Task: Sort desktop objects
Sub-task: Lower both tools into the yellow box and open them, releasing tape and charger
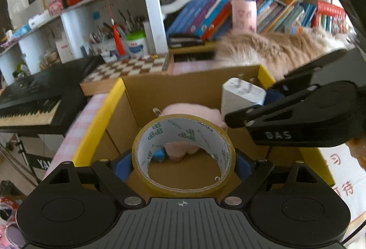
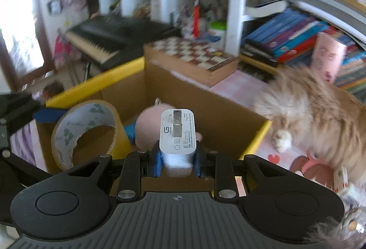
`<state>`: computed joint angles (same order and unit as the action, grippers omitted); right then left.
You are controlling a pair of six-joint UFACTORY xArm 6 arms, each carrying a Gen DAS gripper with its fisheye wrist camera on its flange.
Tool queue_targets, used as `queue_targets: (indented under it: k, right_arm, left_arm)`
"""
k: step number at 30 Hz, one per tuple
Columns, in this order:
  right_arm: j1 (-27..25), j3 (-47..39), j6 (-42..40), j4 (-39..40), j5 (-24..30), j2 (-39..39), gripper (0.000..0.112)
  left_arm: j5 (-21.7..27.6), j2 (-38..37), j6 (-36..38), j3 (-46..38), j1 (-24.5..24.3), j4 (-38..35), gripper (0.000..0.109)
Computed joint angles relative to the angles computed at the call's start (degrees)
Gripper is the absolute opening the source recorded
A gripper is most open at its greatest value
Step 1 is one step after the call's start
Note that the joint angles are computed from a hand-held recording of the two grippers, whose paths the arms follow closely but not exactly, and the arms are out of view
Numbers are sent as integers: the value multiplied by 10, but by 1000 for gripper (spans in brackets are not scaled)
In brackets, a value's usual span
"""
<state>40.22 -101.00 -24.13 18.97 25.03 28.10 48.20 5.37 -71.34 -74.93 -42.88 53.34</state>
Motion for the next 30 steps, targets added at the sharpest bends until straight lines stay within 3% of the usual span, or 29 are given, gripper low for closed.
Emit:
queue_targets:
  k: [5, 8, 10, 21, 30]
  right_arm:
    - [-3, -106, -52, -31, 85, 68, 24]
    - [-8, -215, -77, -43, 189, 128, 24]
    - [-6, -261, -100, -60, 231, 154, 24]
    - [-7, -380, -154, -94, 316, 226, 24]
    - [-8, -380, -137, -87, 309, 227, 25]
  left_arm:
    - [-10, 21, 47, -17, 12, -68, 90]
    - [-20, 28, 61, -21, 21, -108, 90]
    - [-24, 31, 65, -22, 23, -123, 90]
    - [-18, 40, 71, -32, 25, -137, 90]
    - [-2, 40, 61, -38, 19, -126, 90]
